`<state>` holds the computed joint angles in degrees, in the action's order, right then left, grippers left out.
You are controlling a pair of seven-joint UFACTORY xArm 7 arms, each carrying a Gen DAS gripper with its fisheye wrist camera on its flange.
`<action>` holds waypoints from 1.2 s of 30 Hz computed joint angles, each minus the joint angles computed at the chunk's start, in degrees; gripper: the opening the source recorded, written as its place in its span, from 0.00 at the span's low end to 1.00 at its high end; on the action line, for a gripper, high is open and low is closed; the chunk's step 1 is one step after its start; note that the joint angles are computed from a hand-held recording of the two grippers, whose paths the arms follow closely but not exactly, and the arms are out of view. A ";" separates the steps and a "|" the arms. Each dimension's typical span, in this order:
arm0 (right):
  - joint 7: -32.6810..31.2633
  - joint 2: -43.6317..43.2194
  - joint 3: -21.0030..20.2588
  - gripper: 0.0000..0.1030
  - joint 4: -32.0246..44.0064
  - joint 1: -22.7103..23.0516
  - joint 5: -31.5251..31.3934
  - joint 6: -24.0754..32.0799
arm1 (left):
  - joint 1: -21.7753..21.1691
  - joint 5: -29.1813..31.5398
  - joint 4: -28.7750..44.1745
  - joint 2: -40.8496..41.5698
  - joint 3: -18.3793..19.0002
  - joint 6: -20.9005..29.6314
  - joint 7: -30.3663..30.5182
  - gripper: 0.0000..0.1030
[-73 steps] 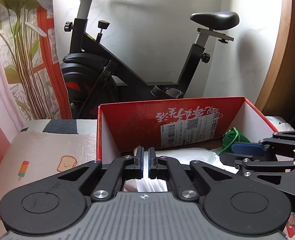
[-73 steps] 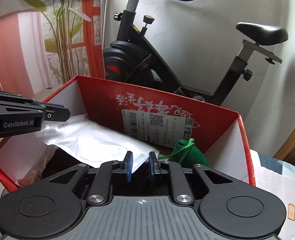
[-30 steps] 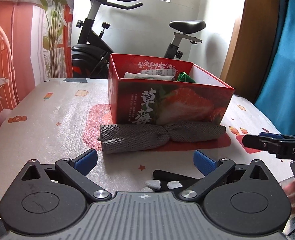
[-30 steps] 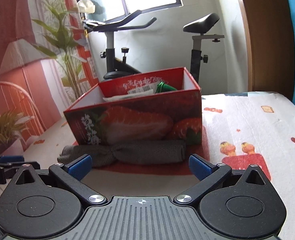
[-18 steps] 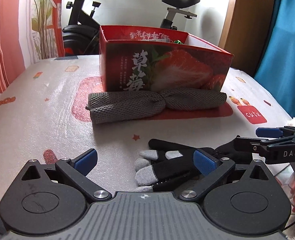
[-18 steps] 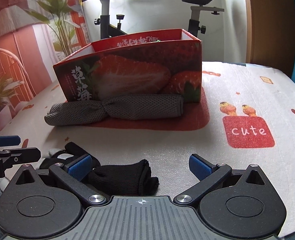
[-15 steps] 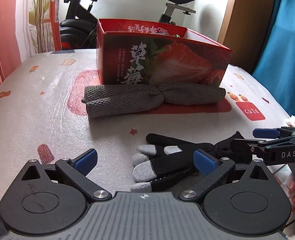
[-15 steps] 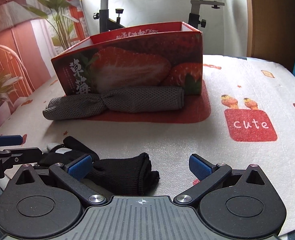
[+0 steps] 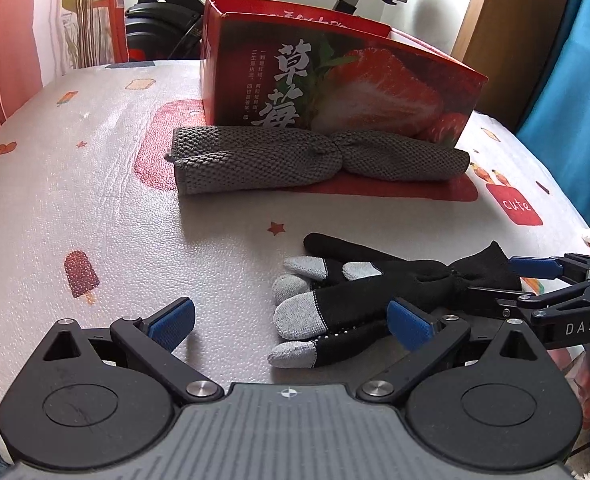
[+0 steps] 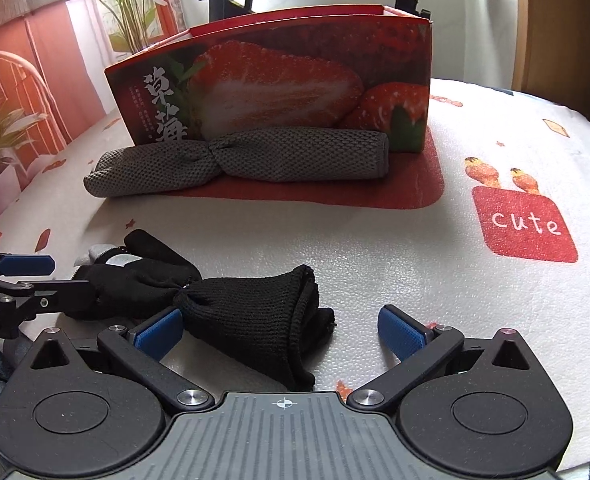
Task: Organize soft objects
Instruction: 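Close both grippers on the black-and-grey gloves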
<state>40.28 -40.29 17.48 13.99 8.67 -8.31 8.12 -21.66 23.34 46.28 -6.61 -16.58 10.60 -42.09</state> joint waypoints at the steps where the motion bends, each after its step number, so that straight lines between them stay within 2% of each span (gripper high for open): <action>1: -0.06 0.04 0.04 1.00 0.05 -0.05 -0.10 0.08 | -0.15 -0.48 0.20 0.21 0.12 0.33 0.29 1.00; 14: -0.06 0.38 0.10 1.00 0.31 -0.16 -0.86 0.38 | -0.26 1.52 0.61 0.65 0.14 0.85 -1.58 1.00; 18: -0.51 0.41 0.41 1.00 0.94 0.00 -1.19 1.95 | -0.70 0.02 0.02 0.49 0.65 -0.53 -0.06 0.99; 21: -0.73 -0.02 -0.15 0.99 0.53 0.51 -1.10 1.46 | -0.84 -0.87 -0.50 0.27 0.71 -1.98 1.57 0.94; 22: -0.69 -0.53 -0.34 0.97 0.06 0.62 -0.95 0.79 | -1.15 -1.87 -0.74 0.21 0.92 -2.56 2.78 0.90; 24: -0.63 -1.52 -0.34 0.82 -0.63 0.47 -0.82 -0.35 | -1.68 -3.83 -0.82 0.31 1.13 -2.80 5.05 0.87; 27: -1.94 -1.55 -1.61 0.64 -1.08 1.66 -0.27 -1.73 | -2.21 -6.08 -0.86 0.56 1.31 -3.22 7.66 0.81; 30: -3.26 -1.47 -1.47 0.55 -1.16 1.91 -0.12 -2.80 | -3.19 -9.62 -1.50 0.54 1.98 -4.58 11.28 0.79; 36: -5.73 -0.71 -2.70 0.48 -1.32 3.43 0.93 -4.84 | -5.24 -17.19 -1.87 0.65 3.00 -5.29 18.31 0.79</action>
